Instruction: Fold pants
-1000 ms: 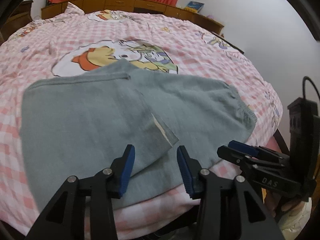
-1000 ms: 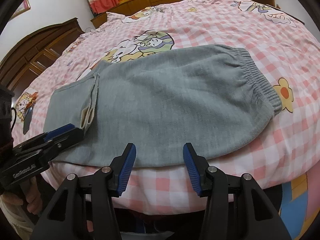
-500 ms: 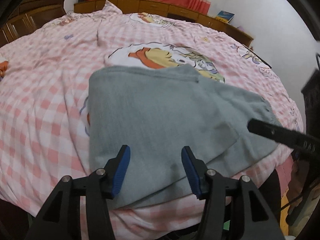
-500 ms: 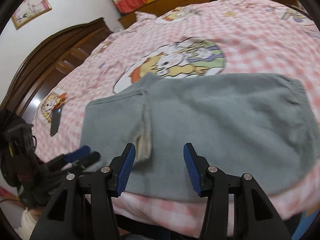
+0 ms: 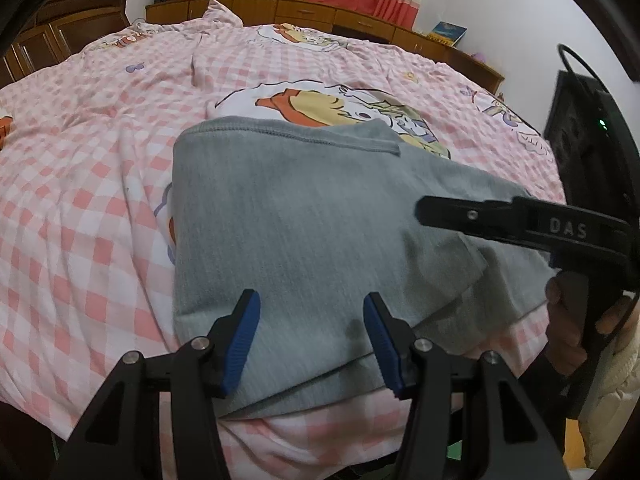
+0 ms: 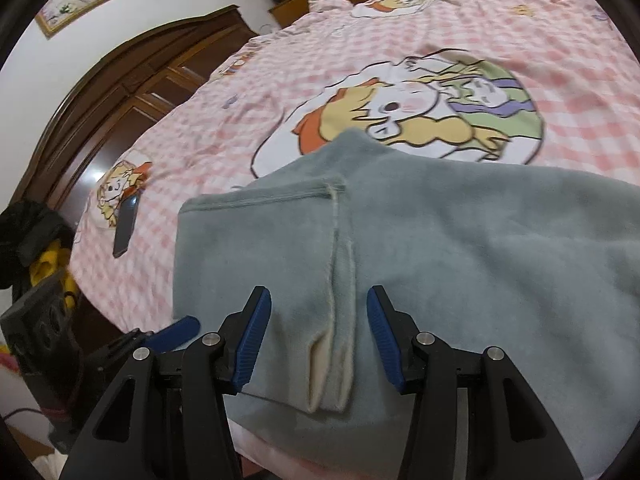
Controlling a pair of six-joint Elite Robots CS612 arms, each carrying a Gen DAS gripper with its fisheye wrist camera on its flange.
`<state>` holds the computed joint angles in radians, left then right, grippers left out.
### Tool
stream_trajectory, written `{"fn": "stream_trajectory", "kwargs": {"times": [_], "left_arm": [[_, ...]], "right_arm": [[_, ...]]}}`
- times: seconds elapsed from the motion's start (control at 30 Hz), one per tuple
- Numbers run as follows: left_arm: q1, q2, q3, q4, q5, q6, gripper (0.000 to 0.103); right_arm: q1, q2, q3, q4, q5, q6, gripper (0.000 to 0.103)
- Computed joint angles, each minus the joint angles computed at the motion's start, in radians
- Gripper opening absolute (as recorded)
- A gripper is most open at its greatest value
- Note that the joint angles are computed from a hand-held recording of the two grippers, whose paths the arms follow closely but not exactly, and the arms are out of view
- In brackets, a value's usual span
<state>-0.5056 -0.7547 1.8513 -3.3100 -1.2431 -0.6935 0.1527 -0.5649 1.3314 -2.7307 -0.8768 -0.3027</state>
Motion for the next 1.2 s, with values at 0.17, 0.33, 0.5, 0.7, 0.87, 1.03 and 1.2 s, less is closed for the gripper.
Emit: {"fn": "stream_trajectory", "kwargs": {"times": [0.17,0.33,0.5,0.7,0.87,1.03,1.2], "left_arm": [[0.0,-0.016,0.017,-0.013,-0.017,-0.015,0.057],[-0.013,-0.05,0.082,-0.077,0.026,-0.059,0.057],[-0.033,-0.067,0.137,-0.106,0.076,-0.085,0.073],[-0.029,-0.054,0.136,-0.094,0.045,-0.126,0.073],[-0.029,-0.037,0.105,-0.067,0.071,-0.133,0.073],[-0.026,-0.031,0.084,-0.022,0.074,-0.148,0.077],[-0.039,-0.033,0.093,-0.093,0.076,-0.109,0.079]], "right_arm": [[0.019,-0.004,-0.004,-0.012,-0.063,-0.016,0.017],[0.021,-0.038,0.027,-0.039,-0.035,-0.033,0.005],[0.022,-0.089,0.074,-0.122,0.0,0.024,0.005],[0.021,-0.148,0.134,-0.227,0.056,0.087,0.005],[0.02,-0.193,0.18,-0.348,0.073,0.136,0.005],[-0.008,-0.218,0.199,-0.435,0.087,0.196,0.005],[-0.059,-0.218,0.212,-0.488,0.052,0.27,0.005]]}}
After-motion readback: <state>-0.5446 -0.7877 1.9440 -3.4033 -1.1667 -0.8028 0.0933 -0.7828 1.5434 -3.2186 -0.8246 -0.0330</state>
